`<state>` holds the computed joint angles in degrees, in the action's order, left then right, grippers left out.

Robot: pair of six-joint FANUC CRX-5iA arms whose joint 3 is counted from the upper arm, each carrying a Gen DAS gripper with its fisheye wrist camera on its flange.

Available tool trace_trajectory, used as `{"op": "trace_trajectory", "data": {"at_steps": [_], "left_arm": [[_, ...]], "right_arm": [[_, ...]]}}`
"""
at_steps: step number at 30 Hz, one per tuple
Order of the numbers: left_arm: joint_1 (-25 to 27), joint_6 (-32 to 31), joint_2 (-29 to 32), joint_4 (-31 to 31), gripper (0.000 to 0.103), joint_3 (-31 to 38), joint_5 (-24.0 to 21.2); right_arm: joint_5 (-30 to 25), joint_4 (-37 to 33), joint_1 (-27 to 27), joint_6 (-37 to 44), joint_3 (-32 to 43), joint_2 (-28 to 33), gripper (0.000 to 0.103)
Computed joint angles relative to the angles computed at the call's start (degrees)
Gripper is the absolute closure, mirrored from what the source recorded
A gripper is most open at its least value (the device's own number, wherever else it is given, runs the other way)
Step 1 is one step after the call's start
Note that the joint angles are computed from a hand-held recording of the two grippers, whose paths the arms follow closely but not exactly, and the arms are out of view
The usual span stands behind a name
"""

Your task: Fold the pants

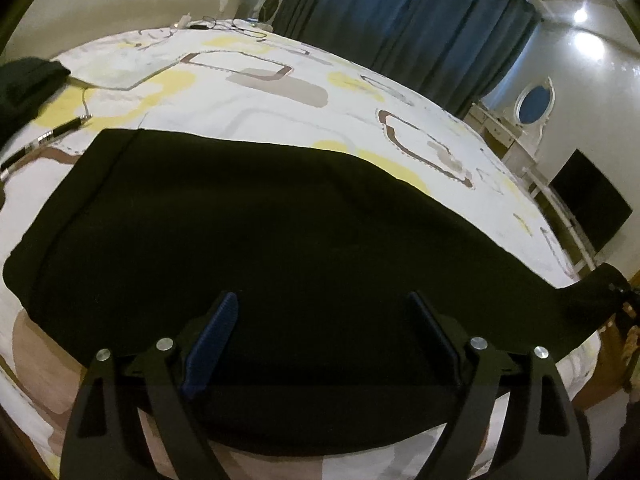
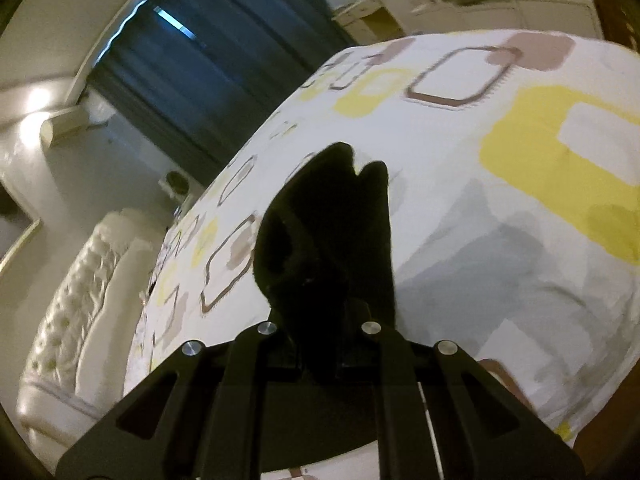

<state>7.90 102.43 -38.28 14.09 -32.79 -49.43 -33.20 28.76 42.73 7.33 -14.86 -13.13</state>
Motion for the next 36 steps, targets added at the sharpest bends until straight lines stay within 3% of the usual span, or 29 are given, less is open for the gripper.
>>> {"op": "trace_trajectory", "data": {"at_steps": [12, 23, 31, 36], "left_arm": [[-1.8, 0.5, 1.1, -3.2, 0.018, 1.2, -0.5], [-5.2, 3.7, 0.6, -8.7, 0.017, 1.2, 2.2], [-2.3, -0.6, -2.4, -2.6, 0.017, -3.5, 6.7], [-2.8, -0.5, -2.5, -3.6, 0.017, -3.7, 7.3]], "right_arm": [[-2.8, -0.3, 7.0, 3.7, 6.1, 4.8, 0.093], [-5.6, -1.8, 12.7, 7.9, 12.1, 10.5, 0.093], [-7.9, -5.4, 16.0, 12.3, 17.5, 15.3, 0.093], [-9.4, -7.6, 17.5, 14.7, 20.6, 18.1, 0.093]]}}
